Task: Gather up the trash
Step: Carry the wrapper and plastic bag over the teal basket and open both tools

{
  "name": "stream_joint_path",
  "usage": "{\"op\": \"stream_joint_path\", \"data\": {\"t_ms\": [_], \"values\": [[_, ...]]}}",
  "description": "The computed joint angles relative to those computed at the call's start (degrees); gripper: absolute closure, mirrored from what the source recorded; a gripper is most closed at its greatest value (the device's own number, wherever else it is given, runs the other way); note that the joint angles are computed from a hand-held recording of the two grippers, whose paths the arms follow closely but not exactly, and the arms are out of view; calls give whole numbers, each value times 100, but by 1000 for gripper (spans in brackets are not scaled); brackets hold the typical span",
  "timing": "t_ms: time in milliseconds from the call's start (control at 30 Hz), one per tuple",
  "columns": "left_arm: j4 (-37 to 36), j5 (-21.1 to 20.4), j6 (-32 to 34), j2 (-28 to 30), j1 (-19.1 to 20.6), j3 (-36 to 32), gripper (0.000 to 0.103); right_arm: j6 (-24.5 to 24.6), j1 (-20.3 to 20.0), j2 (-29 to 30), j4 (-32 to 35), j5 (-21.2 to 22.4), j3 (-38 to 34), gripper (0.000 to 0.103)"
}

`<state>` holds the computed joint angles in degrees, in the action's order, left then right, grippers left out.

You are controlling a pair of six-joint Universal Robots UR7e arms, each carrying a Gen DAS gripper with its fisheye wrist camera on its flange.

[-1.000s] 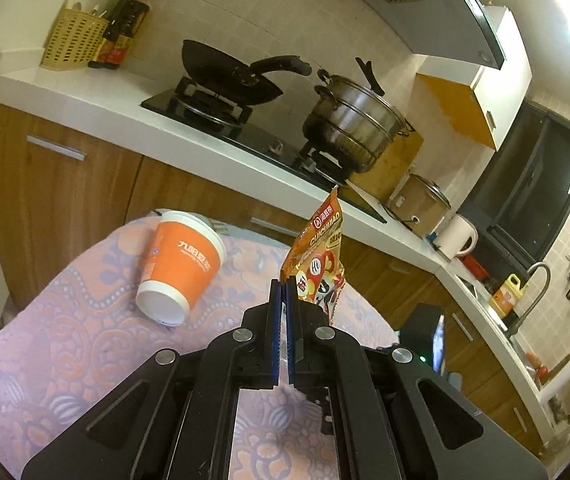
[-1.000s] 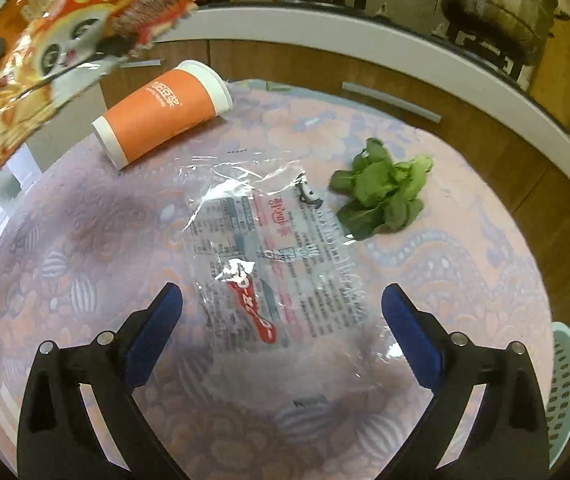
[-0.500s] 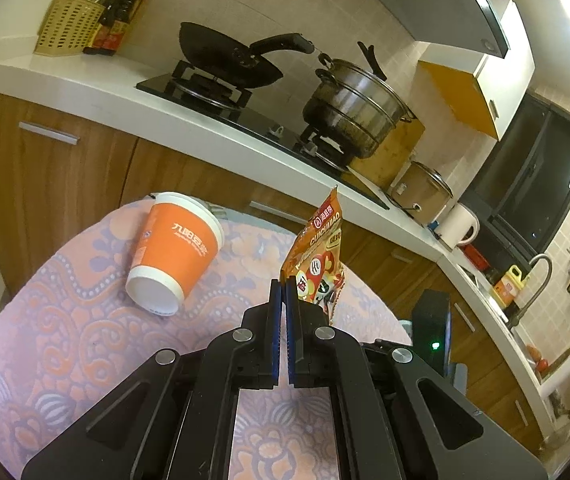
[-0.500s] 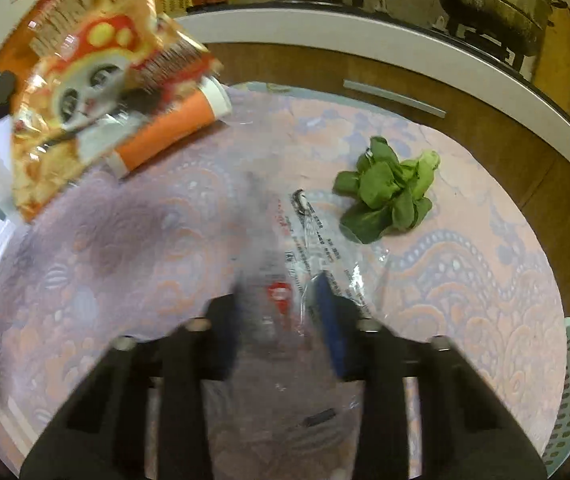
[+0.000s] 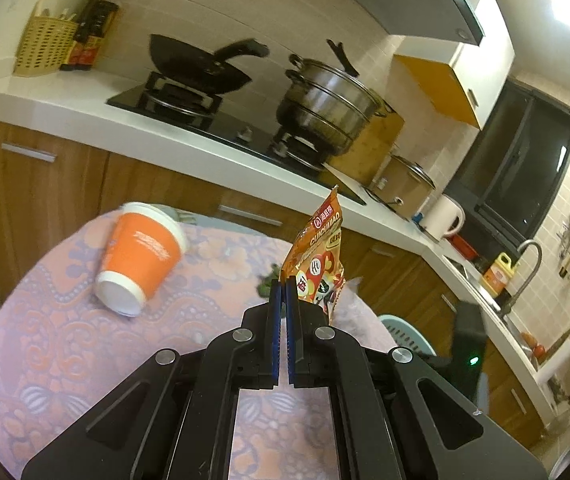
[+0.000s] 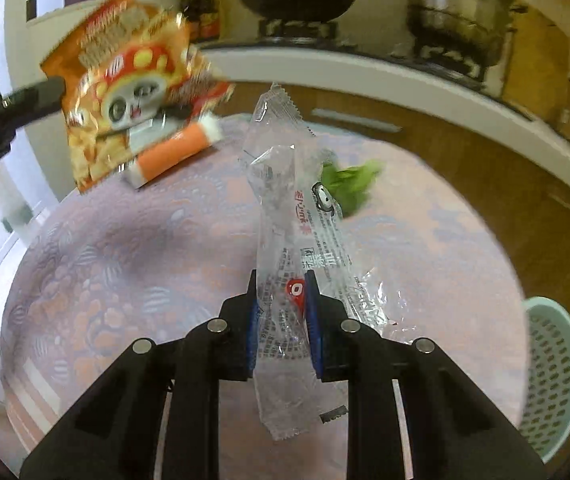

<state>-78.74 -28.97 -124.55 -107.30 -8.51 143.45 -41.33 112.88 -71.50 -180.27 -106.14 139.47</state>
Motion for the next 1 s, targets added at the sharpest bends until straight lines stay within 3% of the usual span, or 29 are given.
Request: {"op": "stream_joint_path", "data": {"t_ms": [133, 300, 567, 733, 1000], "values": [[-1488, 160, 1108, 491, 358, 97, 103, -158, -243, -546, -60, 7, 79, 85], [-3965, 217, 2917, 1392, 925, 168, 103, -353, -618, -1214, 134, 18, 42, 85], [-7625, -118, 5696, 3198, 1818, -205, 103, -542, -1340, -1804, 88, 104, -59, 85], [-8833, -556, 6954, 4248, 2339, -792, 103, -521, -1862, -2069, 109, 202, -105, 85], [-9335, -1131, 8068, 5600, 2988, -1979, 103, -406, -2733, -2197, 174, 464, -320, 85]]}}
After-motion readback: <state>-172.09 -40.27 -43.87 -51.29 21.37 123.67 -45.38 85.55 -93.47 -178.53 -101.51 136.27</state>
